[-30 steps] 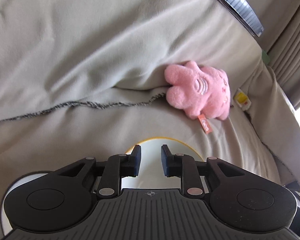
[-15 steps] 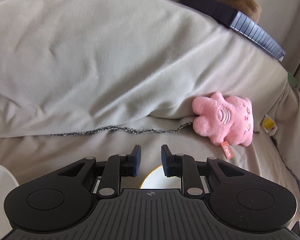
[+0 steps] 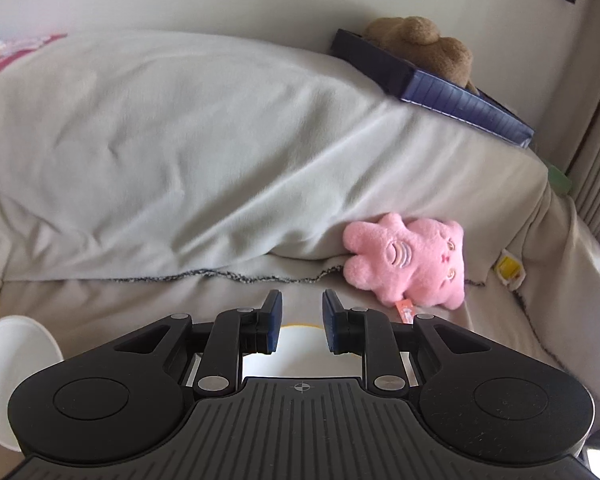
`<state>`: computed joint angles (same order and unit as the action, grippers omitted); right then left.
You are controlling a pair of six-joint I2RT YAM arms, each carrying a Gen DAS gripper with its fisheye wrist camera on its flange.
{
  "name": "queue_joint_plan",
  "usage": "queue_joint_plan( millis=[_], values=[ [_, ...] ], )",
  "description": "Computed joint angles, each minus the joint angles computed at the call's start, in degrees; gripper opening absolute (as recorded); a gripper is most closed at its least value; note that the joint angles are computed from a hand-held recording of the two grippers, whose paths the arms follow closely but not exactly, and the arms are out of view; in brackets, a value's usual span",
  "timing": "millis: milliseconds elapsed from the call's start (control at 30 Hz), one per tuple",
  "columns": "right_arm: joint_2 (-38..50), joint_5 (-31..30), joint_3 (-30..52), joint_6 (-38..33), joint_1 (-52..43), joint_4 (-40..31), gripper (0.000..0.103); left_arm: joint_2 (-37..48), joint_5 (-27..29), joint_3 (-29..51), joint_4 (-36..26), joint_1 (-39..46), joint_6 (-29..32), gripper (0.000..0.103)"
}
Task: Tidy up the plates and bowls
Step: 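Move the left tool to the yellow-rimmed white bowl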
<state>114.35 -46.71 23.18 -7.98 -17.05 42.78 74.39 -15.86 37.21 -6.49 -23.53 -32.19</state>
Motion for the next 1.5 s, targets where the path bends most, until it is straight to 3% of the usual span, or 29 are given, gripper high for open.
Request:
queue_joint_plan(
  millis=[100, 300, 467, 700, 800, 933, 1000, 1233, 1400, 1500],
  values=[
    [-4.0, -2.5, -1.6, -2.3, -2.7, -3.1, 0.061, -2.8, -5.5, 2.4, -7.8, -5.2, -3.9, 0.024],
    [-17.2, -10.7, -2.1, -6.5, -11.7, -16.9, 0.061, -12.8, -3.2, 2.4, -13.7, -9.2, -15.7, 0.024],
    [-25.1, -17.5, -4.2, -8.7, -17.6, -20.4, 0.066, -15.7, -4.7, 2.7, -18.5, -10.2, -15.6, 0.024],
    [-17.6, -9.3, -3.4, -5.1, -11.1, -12.9, 0.066, -13.3, -6.8, 0.3, -14.6, -9.2, -7.6, 0.024],
    [-16.2, -9.0, -4.5, -3.8, -9.3, -9.3, 0.066, -11.6, -7.5, -1.0, -12.8, -11.3, -5.2, 0.024],
    [-4.3, -11.8, -7.8, -5.2, -10.1, 8.6, 0.069, -6.0, -5.3, -1.2, -11.1, -11.7, -2.1, 0.024],
    [-2.5, -6.9, -6.1, -7.4, -7.6, 5.6, 0.069, -1.6, -1.6, -1.2, -9.0, -9.5, -0.4, 0.024],
    [-1.2, -8.7, -2.8, -4.7, -9.9, 3.7, 0.069, 9.0, 8.2, -3.7, 4.1, -2.8, 6.0, 0.024],
    [0.1, -6.6, 0.8, -1.6, -9.2, -0.1, 0.069, 14.0, 10.2, -3.0, 10.2, 4.8, 11.9, 0.024],
    [1.8, -4.7, 2.8, 0.0, -6.7, -2.0, 0.069, 20.7, 14.4, -2.3, 16.3, 10.5, 13.1, 0.024]
  ],
)
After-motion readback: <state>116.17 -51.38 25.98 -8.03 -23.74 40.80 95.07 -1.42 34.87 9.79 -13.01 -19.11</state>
